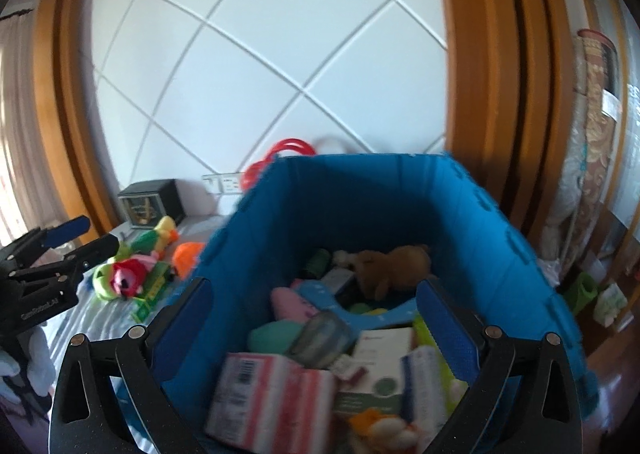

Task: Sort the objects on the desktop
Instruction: 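Open the right gripper to drop the teddy bear into the blue bin, then move both grippers back toward the green frog plush on the table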

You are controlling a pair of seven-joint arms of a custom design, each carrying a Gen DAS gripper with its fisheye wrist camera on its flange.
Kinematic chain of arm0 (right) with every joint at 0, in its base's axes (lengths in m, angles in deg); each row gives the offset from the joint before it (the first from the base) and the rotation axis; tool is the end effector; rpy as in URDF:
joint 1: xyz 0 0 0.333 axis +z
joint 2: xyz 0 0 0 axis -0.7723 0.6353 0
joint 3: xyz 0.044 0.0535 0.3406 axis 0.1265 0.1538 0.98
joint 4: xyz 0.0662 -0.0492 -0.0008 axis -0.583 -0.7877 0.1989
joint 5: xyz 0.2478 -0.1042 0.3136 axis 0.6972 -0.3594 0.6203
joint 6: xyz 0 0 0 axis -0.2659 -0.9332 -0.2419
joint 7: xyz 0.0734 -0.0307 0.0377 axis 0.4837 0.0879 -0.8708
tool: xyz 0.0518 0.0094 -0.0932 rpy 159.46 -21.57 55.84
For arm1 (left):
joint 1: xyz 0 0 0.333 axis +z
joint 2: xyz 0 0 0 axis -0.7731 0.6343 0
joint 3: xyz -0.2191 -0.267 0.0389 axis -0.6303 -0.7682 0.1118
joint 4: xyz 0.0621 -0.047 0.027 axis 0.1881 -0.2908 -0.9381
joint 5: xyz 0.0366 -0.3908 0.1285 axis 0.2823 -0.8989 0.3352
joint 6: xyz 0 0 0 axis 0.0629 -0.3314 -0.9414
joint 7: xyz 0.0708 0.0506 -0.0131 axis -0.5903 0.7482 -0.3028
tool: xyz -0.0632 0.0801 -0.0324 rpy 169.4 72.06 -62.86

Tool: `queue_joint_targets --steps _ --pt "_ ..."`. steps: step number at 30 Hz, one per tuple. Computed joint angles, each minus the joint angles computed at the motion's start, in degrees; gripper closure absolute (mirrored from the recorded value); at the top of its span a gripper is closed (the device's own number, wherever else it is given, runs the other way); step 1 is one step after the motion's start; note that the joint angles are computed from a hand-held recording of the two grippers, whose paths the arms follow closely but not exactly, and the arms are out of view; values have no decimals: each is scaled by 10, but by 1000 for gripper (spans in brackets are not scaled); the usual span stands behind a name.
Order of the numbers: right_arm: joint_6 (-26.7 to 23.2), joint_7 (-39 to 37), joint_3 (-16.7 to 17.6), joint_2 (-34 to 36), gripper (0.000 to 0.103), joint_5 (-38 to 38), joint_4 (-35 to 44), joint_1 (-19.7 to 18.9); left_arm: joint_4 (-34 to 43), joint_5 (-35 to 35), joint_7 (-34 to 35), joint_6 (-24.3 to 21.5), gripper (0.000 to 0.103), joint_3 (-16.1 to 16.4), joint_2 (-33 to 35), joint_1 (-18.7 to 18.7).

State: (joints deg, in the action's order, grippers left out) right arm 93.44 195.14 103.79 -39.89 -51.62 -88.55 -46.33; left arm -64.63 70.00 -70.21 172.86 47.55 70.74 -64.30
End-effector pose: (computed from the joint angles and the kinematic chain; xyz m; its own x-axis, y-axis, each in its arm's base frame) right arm 0.4114 0.2067 0.6194 0.1455 -0.9871 -0.0662 -0.5041 -0.0164 -0.8635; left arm 0.4141 -0.3664 0.5980 -0.1378 -0.9891 -0.0520 -0.4468 0.1090 -0.8880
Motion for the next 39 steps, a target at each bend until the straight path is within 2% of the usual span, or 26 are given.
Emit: queue_joint_targets --steps 3,7,11,15,18,19,21,22,23,26,28,31,33,39 --pt "5 24 37 11 0 -15 16 -11 -48 13 -30 -8 36 5 -45 15" --pt "21 66 83 34 0 -40 44 -21 -118 -9 -32 32 36 28 -103 46" --pt "24 139 155 55 0 -97 87 -66 -185 -35 0 74 36 59 -156 78" --pt "4 237 260 94 0 -184 156 -135 -250 -67 63 119 36 115 -199 107" --pt "-35 323 353 156 0 -273 223 -188 -283 -86 123 150 36 160 -213 131" --pt "-61 358 392 192 0 -318 252 -205 -292 -90 148 160 36 177 -214 138" --pt "-126 418 441 273 0 -410 301 -206 -306 -105 199 177 36 215 -212 144" --pt "-166 444 449 321 0 -456 326 -185 -311 -115 222 182 36 230 -211 143" --pt "-201 458 446 362 0 -483 348 -157 -316 -127 250 189 36 252 -205 139" --pt "-264 466 420 440 0 -504 393 -84 -323 -163 313 202 36 298 -185 127" --pt "-292 458 402 467 0 -494 413 -51 -325 -195 358 207 36 335 -168 108" --pt "-319 448 375 501 0 -477 439 -13 -325 -231 401 215 36 363 -145 98" --pt "-330 434 358 522 0 -466 460 10 -319 -252 416 221 36 369 -127 103" --pt "-350 357 308 604 0 -437 550 81 -301 -298 443 224 36 355 -75 142"
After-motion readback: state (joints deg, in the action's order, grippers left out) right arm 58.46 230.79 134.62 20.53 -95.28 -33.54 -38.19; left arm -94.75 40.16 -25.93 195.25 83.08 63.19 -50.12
